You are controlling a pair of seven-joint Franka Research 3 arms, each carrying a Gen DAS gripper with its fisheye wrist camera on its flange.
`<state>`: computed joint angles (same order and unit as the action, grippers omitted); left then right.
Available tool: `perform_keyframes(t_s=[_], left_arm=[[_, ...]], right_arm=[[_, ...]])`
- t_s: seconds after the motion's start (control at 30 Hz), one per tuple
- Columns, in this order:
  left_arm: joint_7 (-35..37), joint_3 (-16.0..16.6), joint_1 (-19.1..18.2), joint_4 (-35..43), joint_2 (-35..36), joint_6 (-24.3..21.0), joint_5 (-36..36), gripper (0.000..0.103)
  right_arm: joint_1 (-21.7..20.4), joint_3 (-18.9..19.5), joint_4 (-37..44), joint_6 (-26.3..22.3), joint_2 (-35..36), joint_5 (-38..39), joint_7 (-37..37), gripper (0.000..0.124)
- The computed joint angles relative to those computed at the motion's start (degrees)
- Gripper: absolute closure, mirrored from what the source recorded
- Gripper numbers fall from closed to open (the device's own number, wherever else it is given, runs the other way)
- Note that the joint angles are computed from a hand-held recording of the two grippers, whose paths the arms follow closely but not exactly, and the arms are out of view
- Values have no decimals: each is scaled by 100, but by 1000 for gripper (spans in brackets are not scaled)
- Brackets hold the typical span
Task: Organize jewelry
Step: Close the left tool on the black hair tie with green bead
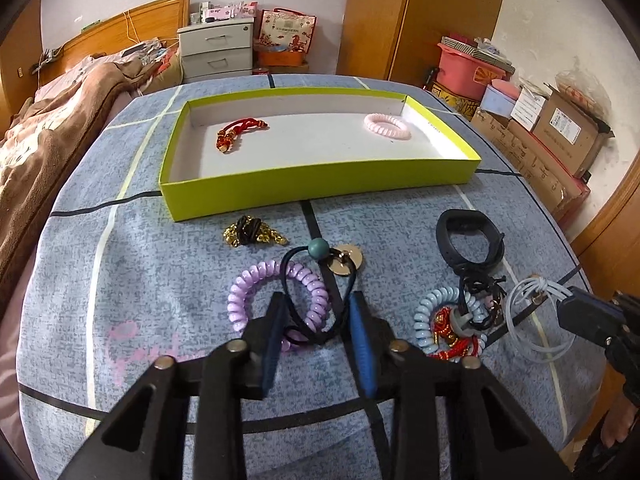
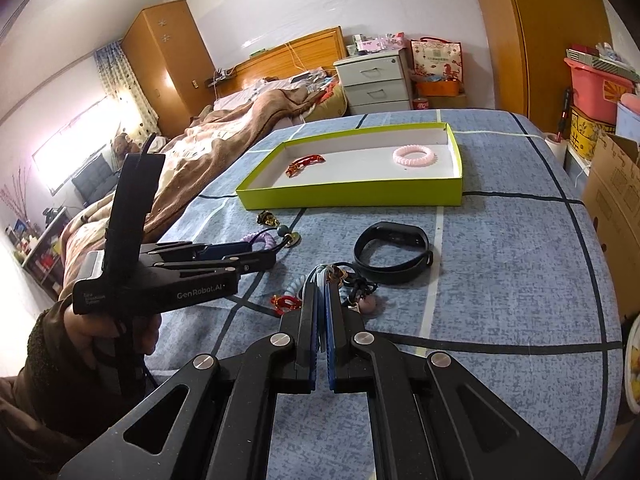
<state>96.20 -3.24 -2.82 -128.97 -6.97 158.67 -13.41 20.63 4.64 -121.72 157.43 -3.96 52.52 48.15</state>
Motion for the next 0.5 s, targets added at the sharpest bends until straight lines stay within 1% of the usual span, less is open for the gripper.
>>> perform_keyframes(t_s=[0.03, 0.1, 0.2, 0.23, 0.37, 0.5], left_arm=[[28, 8, -5, -10, -8, 13, -36, 80], [41, 24, -10, -21, -24, 27, -108, 82], [81, 44, -15, -36, -43, 70, -175, 88], [81, 44, -15, -50, -54, 110, -178, 92], [75, 63, -19, -60, -68, 188, -203, 96], [278, 112, -77, -61, -107, 178, -434, 96]], right_arm=[[-2, -3, 3, 0, 3, 4, 7, 121], [-5, -3, 8, 11, 16, 4, 21, 121], [-10, -3, 24, 15, 34, 17, 23, 121], [-12, 1, 21, 28, 33, 3, 41, 121], [-18, 3, 35, 44, 43, -9, 68, 121], [-27, 4, 69, 59, 67, -35, 95, 121]])
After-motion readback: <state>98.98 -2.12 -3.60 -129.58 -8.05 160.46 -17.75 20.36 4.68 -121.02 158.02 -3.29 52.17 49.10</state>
